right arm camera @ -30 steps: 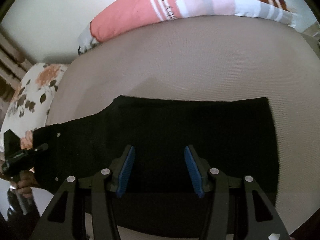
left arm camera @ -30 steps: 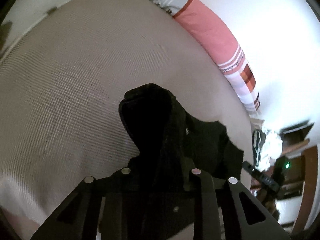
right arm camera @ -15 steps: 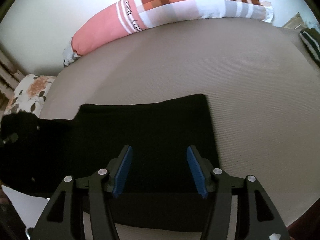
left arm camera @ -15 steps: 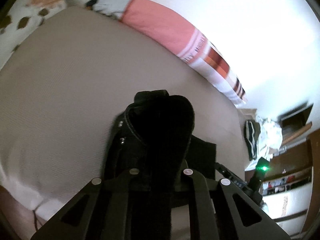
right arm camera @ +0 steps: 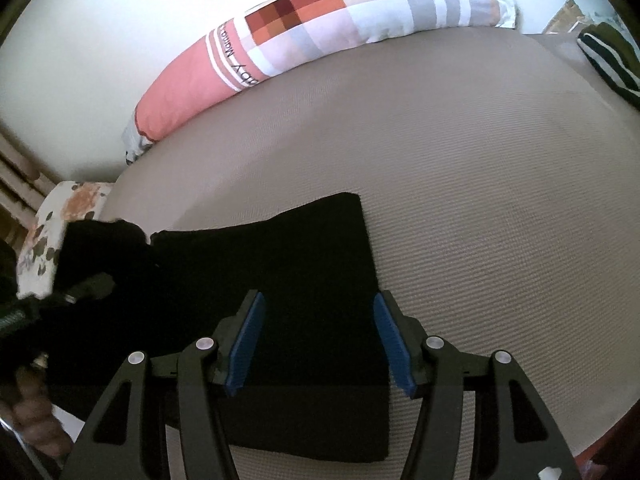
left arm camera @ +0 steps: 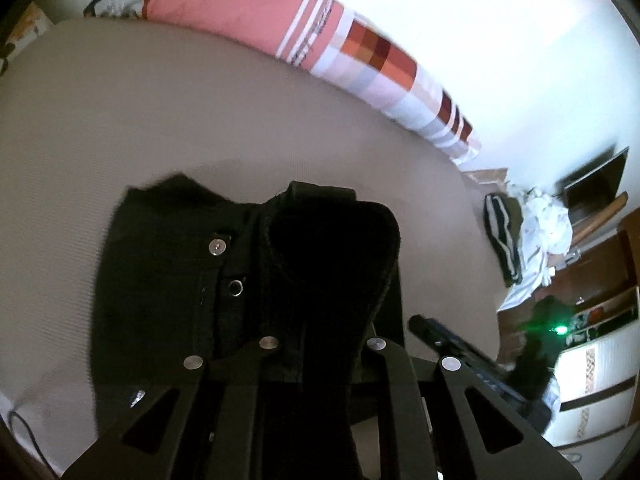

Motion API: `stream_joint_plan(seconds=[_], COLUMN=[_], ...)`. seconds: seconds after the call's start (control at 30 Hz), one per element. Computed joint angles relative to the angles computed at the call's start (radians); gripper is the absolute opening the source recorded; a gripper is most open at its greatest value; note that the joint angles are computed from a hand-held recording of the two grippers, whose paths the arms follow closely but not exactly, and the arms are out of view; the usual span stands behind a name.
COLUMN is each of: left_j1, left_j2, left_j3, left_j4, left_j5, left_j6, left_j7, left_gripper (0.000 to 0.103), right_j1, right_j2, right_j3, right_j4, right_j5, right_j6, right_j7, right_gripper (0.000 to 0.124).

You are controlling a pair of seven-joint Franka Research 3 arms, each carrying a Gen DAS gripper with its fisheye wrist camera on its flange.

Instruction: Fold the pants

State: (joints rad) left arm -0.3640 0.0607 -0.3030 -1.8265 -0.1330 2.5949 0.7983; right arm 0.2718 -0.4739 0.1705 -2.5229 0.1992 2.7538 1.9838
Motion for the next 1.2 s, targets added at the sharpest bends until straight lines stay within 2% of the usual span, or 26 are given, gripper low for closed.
stream_joint_plan(seconds=[0.13, 0.3, 0.47, 0.57, 0.6, 0.7, 0.8, 1.0, 1.13, 1.2], left_j1=[-0.01, -0.022, -0.023, -0.024, -0.026, -0.012, -0.012, -0.023, -0.012, 0.001], left_j2=[0.035, 0.055, 0.062, 0.059, 0.057, 0.052, 0.045, -0.015, -0.082, -0.115], left_j3=[-0.003, -0.004, -0.007, -0.008, -0.008, -0.026, -0.035, -0.011, 0.012, 0.014], left_j4=[-0.003, 0.01, 0.007, 0.002, 0.0, -0.013, -0.022, -0.061, -0.111, -0.132], left_j5=[0.031, 0.108, 0.12, 0.126, 0.132, 0.043, -0.009, 0.07, 0.243, 0.331], left_j6=[0.016, -0.004, 0.006, 0.014, 0.018, 0.057, 0.102, 0.126, 0.095, 0.046], left_j7=[-0.041, -0.075, -0.094, -0.101, -0.108, -0.025, 0.036, -0.017, -0.181, -0.257], left_gripper=[0.012, 0.014, 0.019, 0.024, 0.029, 0.048, 0.051, 0.057, 0.06, 0.06], right_j1=[0.01, 0.006, 0.009, 0.012, 0.012, 0.011, 0.011, 0.017, 0.032, 0.055], right_j2=[0.0, -0.005, -0.001, 0.003, 0.004, 0.006, 0.007, 0.012, 0.012, 0.015], right_j3=[-0.013, -0.005, 0.001, 0.0, 0.001, 0.004, 0.004, -0.001, -0.009, -0.026], right_j4=[-0.009, -0.018, -0.018, -0.015, -0.015, -0.016, -0.014, -0.01, -0.011, -0.011], right_j5=[0.017, 0.011, 0.01, 0.012, 0.012, 0.008, 0.007, 0.01, 0.023, 0.049], right_j6=[0.005, 0.017, 0.028, 0.026, 0.027, 0.032, 0.03, 0.03, 0.031, 0.04], right_j7=[-0.008, -0.016, -0.019, -0.02, -0.02, -0.017, -0.015, -0.022, -0.038, -0.064], right_gripper=[0.055, 0.055, 0.055, 0.055, 0.055, 0.055, 0.055, 0.055, 0.055, 0.055])
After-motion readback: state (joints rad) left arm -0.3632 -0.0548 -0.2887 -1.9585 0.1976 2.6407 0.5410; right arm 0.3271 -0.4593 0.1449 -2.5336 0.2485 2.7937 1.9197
